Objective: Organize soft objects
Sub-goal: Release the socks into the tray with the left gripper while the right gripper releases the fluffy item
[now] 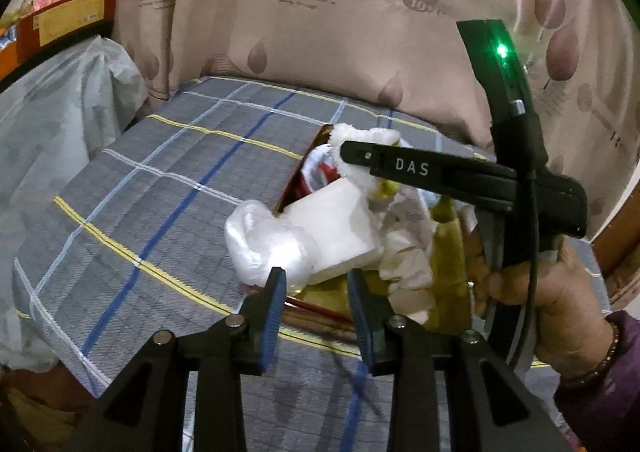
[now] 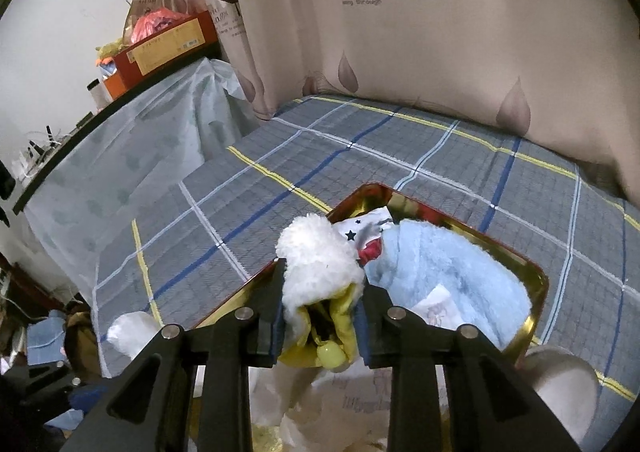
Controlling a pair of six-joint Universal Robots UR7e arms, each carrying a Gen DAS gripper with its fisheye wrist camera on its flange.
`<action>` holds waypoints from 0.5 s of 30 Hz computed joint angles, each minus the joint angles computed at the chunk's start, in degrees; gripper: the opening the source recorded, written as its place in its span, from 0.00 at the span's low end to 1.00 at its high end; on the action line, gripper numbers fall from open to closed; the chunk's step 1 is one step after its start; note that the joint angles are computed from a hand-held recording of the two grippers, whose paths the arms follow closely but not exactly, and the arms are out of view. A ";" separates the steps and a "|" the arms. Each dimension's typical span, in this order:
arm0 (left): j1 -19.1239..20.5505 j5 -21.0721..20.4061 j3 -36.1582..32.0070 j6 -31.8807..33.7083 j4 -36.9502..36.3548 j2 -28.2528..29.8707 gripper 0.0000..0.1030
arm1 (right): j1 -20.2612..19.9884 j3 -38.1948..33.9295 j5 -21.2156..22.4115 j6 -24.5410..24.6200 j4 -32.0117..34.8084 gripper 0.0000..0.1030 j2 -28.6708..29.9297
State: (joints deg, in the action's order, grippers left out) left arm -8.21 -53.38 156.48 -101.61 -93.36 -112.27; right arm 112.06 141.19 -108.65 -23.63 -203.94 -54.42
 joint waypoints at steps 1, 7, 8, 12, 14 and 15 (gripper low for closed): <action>-0.04 -0.28 -0.20 -0.22 0.14 0.56 0.31 | 0.14 -0.21 -0.38 -0.24 -0.38 0.27 0.45; 0.48 -0.86 -0.76 -0.77 0.71 2.48 0.32 | -0.01 -0.52 -0.79 -0.80 -1.82 0.32 1.69; 0.47 -0.96 -0.96 -0.91 0.95 3.04 0.32 | 0.09 -0.55 -0.87 -0.82 -1.93 0.32 1.79; 0.67 -1.26 -1.11 -1.32 1.12 3.78 0.33 | 0.27 -0.74 -1.49 -1.30 -2.80 0.39 2.41; 1.08 -1.40 -1.03 -1.31 1.08 3.89 0.33 | 0.24 -0.63 -1.29 -1.29 -2.97 0.43 2.26; 1.27 -1.51 -1.02 -1.22 1.00 3.94 0.33 | 0.16 -0.52 -0.89 -1.46 -3.38 0.46 2.26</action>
State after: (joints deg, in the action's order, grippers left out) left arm -6.94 -54.89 155.46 -102.83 -92.37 -108.33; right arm 112.22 140.67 -109.54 -25.09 -207.32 -52.16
